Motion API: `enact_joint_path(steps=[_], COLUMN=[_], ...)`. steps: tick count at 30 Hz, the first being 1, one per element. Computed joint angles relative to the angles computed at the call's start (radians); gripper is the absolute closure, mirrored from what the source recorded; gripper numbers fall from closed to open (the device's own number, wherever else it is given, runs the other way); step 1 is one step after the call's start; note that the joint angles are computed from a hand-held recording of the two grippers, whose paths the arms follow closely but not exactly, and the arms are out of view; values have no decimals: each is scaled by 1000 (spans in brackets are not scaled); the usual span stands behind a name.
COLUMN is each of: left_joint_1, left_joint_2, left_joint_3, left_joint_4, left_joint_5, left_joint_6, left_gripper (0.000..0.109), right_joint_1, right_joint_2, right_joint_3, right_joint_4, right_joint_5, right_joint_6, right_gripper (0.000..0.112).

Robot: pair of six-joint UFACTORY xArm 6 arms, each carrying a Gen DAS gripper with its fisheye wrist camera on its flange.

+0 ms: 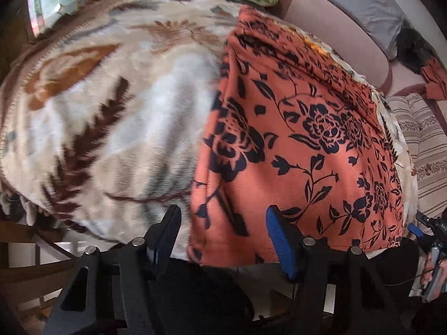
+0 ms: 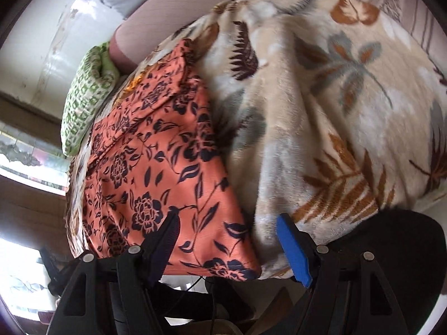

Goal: Fold small clothes

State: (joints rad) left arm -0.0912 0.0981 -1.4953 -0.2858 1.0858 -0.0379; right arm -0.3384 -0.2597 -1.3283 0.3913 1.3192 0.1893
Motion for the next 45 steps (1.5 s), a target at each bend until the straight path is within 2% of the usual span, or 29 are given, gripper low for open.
enact_joint_path(steps=[2, 4, 6, 9, 11, 13, 14, 16, 17, 19, 23, 25, 26, 27, 28, 31, 32, 34, 35, 36, 38, 40, 45], left_joint_1=[0, -6, 0, 37, 42, 42, 42, 37, 32, 30, 35, 35, 33, 26, 22, 22, 20, 6, 8, 13, 23, 33, 89], left_joint_2=[19, 21, 20, 15, 21, 22, 22, 24, 27, 37, 33, 42, 42, 46, 49, 54, 57, 66, 74, 81, 102, 118, 203], left_joint_3=[-7, -7, -7, -4, -15, -20, -20, -24, -29, -40, -51, -65, -68, -72, -74, -72, -72, -78, -88, -97, -127, -156, -329], left_joint_4=[-29, -16, -21, -78, -74, -68, -65, -42, -28, -51, -69, -42, -7, 33, 54, 27, 19, 34, 18, -3, -30, -69, -280], left_joint_5=[11, -1, 0, 18, 36, 42, 40, 42, 41, 41, 44, 64, 68, 68, 65, 61, 59, 51, 59, 69, 96, 122, 210], left_joint_6=[13, 24, 40, 67, 69, 76, 78, 80, 84, 108, 132, 123, 112, 96, 91, 109, 121, 125, 140, 145, 139, 158, 225], left_gripper=[66, 67, 75, 76, 75, 75, 75, 84, 94, 100, 101, 97, 84, 65, 58, 56, 57, 77, 92, 98, 101, 102, 103], right_joint_1=[-1, 7, 25, 42, 87, 122, 134, 134, 127, 95, 98, 82, 79, 85, 85, 86, 93, 94, 94, 94, 95, 82, 12], right_joint_2=[1, 6, 9, 19, 13, 14, 21, 36, 37, 31, 31, 37, 46, 61, 65, 81, 78, 82, 81, 75, 72, 80, 145], right_joint_3=[12, 22, 40, 66, 67, 52, 34, -6, -16, -25, -76, -72, -75, -80, -74, -69, -63, -58, -49, -38, -35, -55, -170], right_joint_4=[13, 13, 0, 7, -59, -122, -150, -165, -159, -74, -56, -1, 13, 12, 20, 20, 8, 9, 12, 18, 35, 82, 274], right_joint_5=[10, 17, 4, 14, 7, 18, 36, 85, 97, 109, 119, 115, 127, 132, 134, 164, 162, 155, 145, 130, 119, 132, 147], right_joint_6=[-1, -8, -5, 1, -8, -10, -9, -14, -19, -41, -88, -107, -107, -90, -77, -53, -50, -53, -53, -62, -103, -123, -138], right_gripper=[38, 38, 38, 38, 39, 53, 73, 85, 94, 104, 104, 104, 104, 102, 100, 99, 98, 97, 97, 95, 94, 98, 103])
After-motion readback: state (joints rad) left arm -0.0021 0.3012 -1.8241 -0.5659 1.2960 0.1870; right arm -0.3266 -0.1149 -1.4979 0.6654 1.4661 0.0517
